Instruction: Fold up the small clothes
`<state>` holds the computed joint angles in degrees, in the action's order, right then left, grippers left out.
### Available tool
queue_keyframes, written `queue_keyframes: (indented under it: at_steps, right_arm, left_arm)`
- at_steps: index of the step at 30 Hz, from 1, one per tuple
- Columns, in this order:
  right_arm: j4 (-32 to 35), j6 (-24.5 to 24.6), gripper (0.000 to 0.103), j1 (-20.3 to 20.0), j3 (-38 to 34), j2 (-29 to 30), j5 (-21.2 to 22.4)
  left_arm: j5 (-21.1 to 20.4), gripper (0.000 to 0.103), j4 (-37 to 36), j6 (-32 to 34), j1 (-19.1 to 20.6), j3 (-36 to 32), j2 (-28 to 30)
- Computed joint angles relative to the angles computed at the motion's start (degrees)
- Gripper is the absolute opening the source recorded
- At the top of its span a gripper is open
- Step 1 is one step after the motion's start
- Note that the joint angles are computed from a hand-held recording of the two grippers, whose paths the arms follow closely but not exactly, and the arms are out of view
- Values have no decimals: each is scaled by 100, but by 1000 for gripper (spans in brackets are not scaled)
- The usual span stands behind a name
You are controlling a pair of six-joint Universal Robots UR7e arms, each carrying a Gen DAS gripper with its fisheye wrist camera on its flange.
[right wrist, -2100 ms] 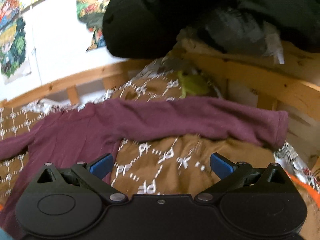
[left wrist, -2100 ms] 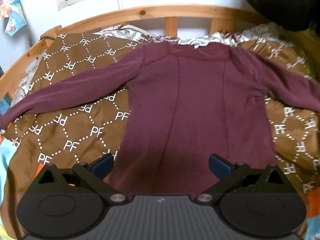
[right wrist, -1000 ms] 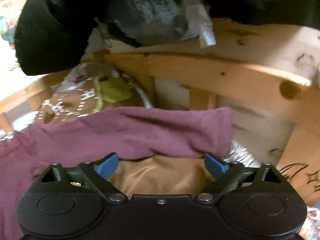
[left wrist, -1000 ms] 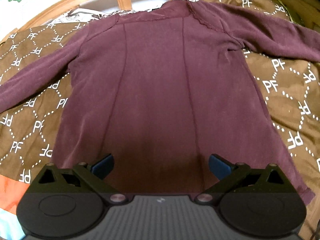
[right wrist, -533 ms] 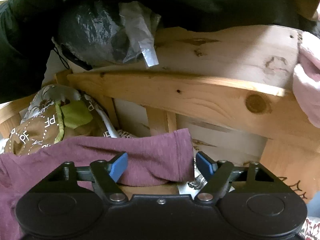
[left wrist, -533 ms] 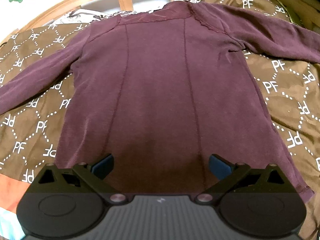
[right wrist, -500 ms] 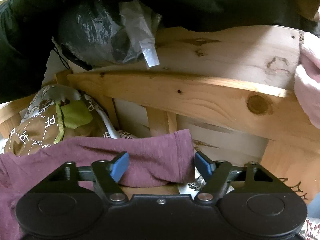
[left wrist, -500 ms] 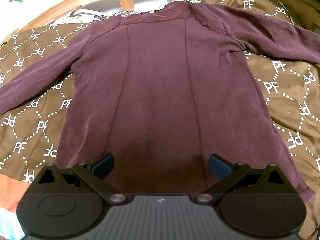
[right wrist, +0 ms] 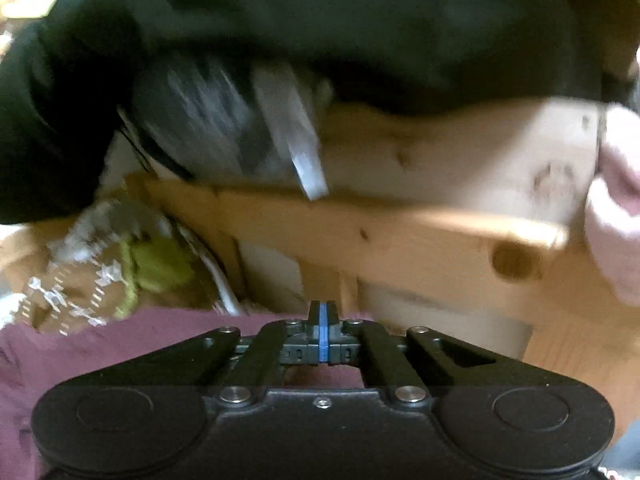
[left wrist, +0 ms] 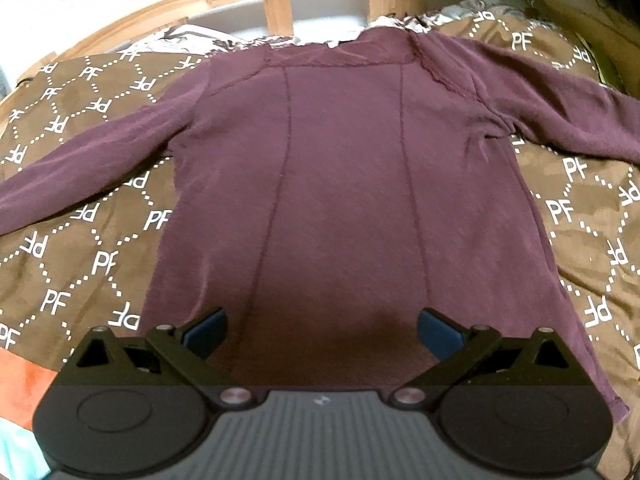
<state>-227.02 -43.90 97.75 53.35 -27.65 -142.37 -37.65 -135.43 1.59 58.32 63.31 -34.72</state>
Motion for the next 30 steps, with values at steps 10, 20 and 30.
queue_keyframes:
  at_steps: [10,20,30]
  right_arm:
    - [791,1154,56,-66,284,-160,-520]
    - [1503,3015,39,-379,634,-317,-279]
    - [326,1738,2,-60,486,-207,356]
  left_arm:
    - [47,103,-144,9,4,191,-198]
    - [77,103,-78,27,10,166,-217]
    - [40,103,-199,53,42,219,-297]
